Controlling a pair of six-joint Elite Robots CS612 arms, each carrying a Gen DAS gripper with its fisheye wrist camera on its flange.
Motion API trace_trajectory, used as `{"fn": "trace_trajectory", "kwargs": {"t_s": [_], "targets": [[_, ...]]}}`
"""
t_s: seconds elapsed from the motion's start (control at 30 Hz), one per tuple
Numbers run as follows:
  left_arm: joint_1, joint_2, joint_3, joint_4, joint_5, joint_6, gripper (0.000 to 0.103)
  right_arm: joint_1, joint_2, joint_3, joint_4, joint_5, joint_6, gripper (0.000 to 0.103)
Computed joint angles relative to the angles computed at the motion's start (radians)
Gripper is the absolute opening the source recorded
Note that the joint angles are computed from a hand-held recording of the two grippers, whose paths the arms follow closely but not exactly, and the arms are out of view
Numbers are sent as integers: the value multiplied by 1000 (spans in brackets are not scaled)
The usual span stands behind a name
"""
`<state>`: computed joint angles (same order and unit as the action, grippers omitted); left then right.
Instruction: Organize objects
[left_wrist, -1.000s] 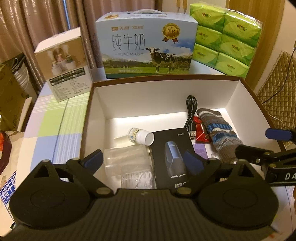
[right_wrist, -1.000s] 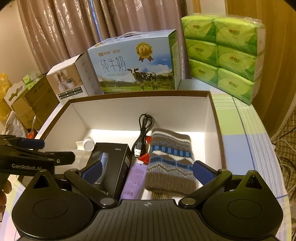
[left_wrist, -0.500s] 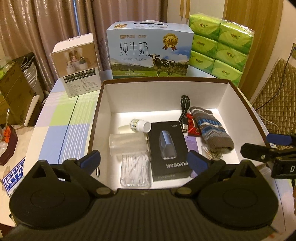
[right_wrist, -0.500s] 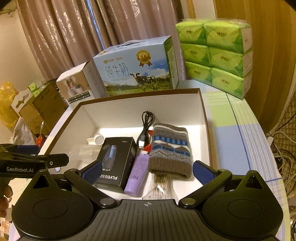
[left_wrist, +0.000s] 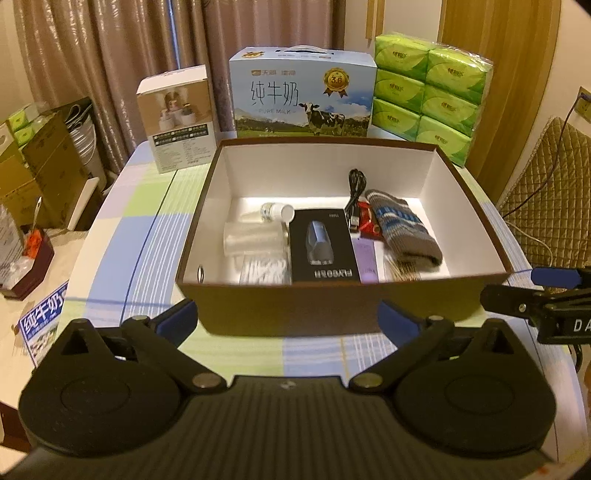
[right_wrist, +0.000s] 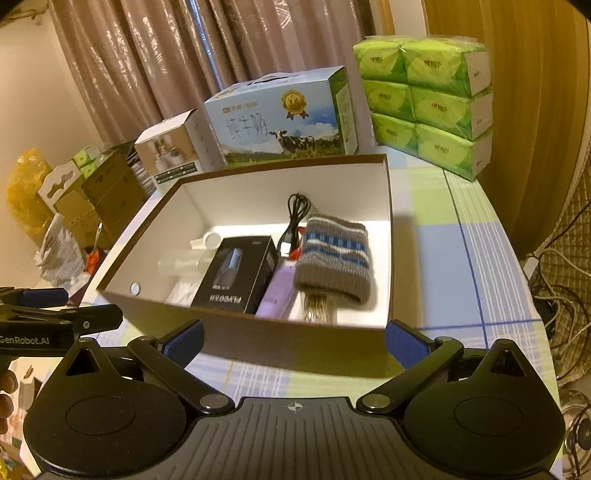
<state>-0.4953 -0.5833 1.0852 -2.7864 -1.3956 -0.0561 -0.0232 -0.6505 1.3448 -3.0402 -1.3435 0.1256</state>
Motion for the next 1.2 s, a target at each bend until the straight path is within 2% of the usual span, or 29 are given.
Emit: {"fn": "trace_trajectory", "kwargs": {"t_s": [0.33, 0.57, 0.97, 1.2], "targets": [[-22, -77, 163, -78, 51, -42, 102, -3, -58, 108, -39, 39, -67, 101], [-22, -121, 240, -111, 40, -60, 102, 6, -89, 166, -53, 22, -83, 101], [-8, -190, 349, -128, -10, -39, 102, 40, -152, 272, -87, -37, -17, 101], [2, -223, 411, -154, -44, 1, 102, 66, -179, 325, -108, -84, 28, 101]]}}
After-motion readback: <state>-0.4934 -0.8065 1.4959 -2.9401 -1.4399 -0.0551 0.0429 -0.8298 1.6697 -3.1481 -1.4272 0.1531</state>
